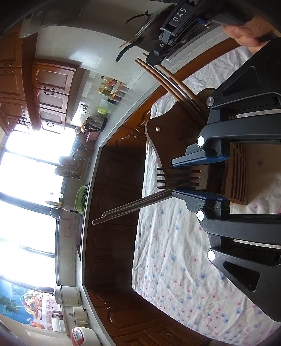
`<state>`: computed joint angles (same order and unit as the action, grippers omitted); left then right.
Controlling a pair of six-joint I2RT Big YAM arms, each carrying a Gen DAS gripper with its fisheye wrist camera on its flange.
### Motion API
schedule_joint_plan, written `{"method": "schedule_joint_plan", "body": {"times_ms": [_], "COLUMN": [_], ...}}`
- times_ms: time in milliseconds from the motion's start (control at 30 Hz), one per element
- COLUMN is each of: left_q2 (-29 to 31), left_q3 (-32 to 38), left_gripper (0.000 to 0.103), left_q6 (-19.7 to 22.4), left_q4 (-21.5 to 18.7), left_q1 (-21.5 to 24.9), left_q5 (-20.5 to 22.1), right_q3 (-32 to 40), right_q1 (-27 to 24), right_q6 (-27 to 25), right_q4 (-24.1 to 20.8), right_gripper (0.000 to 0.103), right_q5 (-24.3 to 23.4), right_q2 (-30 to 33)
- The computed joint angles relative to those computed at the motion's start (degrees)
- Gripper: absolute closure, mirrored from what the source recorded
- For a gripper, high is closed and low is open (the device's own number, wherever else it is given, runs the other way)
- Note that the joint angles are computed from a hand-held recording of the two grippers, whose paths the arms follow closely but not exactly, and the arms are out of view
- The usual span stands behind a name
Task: Organize utensils
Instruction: 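Lower the fork and chopstick into the holder and open both tools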
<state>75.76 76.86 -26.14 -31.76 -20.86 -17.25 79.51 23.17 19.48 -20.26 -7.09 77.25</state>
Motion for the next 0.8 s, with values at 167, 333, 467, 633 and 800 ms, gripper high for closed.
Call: {"method": "schedule_joint_plan", "body": {"times_ms": [167,333,467,633,800], "left_q2": [0.0,0.0,-0.4,-1.1,-1.8], "left_q3": [0.2,0.5,0.4,0.1,-0.6], "left_gripper": [0.083,0.083,0.083,0.081,0.069], "left_q6": [-0.6,-0.9,-0.7,-0.7,-1.4], "left_q4": [-0.6,-1.1,-1.0,-1.0,-1.3], "left_q1": [0.4,0.8,0.6,0.2,-0.1], "left_q5": [0.8,2.3,1.6,1.4,1.1], "right_q3": [0.5,0.7,0.7,0.6,0.0], "right_q1": [-0.2,-0.2,-0.5,-0.6,-1.1], "right_q6": [-0.1,-0.1,0.5,1.1,2.3], "right_q4": [-0.7,-1.2,-1.4,-1.9,-1.7], "right_gripper": [0.097,0.093,0.092,0.079,0.064], "right_q5": [-0.5,-0.1,-0.6,-0.1,-0.2], "right_q2": [0.2,0.1,0.0,-0.5,-1.4]}}
